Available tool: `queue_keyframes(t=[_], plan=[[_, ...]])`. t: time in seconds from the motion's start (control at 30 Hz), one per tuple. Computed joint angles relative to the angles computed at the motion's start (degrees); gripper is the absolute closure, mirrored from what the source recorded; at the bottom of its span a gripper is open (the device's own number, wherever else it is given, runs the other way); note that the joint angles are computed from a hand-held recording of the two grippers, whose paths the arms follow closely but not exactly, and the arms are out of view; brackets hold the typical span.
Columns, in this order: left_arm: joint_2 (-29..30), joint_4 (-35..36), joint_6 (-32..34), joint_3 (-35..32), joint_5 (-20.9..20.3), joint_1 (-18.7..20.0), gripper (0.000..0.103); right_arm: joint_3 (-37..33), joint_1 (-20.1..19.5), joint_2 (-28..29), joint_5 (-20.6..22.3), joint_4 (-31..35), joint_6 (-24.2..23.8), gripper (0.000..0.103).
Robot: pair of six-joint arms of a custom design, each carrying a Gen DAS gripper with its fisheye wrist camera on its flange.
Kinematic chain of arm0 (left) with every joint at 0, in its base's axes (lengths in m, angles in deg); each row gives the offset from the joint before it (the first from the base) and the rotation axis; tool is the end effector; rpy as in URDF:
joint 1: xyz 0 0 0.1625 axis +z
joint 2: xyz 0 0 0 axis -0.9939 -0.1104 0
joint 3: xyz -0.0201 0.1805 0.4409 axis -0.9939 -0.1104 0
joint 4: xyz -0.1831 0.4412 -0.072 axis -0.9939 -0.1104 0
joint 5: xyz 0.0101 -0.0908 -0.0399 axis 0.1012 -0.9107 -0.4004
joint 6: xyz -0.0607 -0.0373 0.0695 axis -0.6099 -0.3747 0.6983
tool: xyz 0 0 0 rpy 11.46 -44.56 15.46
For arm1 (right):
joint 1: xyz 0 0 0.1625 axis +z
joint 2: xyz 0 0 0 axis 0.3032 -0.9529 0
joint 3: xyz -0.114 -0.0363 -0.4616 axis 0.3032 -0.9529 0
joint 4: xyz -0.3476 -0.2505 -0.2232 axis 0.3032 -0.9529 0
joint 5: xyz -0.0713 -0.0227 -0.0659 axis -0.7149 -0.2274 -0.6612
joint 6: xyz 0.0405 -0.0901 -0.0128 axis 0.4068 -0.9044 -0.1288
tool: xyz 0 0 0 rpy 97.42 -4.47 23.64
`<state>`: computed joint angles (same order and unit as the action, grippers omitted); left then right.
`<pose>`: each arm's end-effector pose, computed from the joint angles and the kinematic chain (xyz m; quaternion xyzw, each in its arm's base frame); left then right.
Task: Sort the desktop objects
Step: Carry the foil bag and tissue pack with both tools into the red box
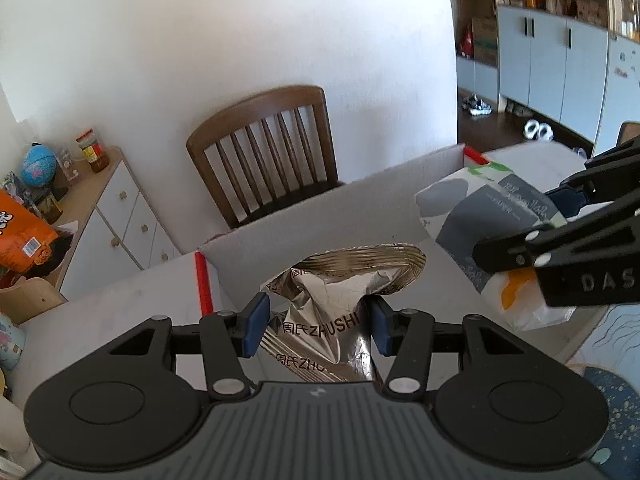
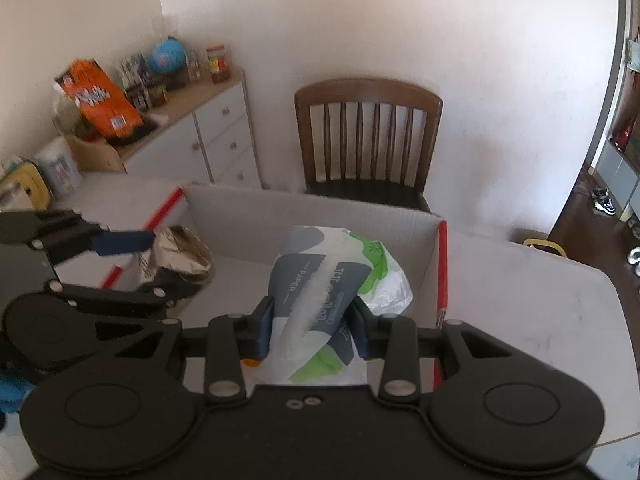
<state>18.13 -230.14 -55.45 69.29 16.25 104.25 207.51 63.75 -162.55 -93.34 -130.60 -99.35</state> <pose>-0.2445 -0.3230 -0.0133 0.3279 0.8123 -0.3007 0.3770 0.0654 -0.3070 0.1932 0.2590 -0.8841 0.2820 0.2680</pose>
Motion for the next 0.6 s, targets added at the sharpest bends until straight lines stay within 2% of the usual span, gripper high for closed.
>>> queue_keyframes(t=[0.23,0.47,0.6], plan=[[2.3,-1.7,4.1,-1.4,-1.7,2.7,0.052,-1.1,-0.5,6.9,-2.4,-3.8,-1.4,0.065],[2.2,3.6,6.1,-3.9,-5.3,6.5,0.052,-2.0,-2.0,9.8,-4.4,-4.2,-1.2,0.065],[2.3,6.9,7.3,-5.4,-6.7,7.9,0.052,-2.1,-2.0,11.3,-5.8,-4.0,-2.8,0.065]])
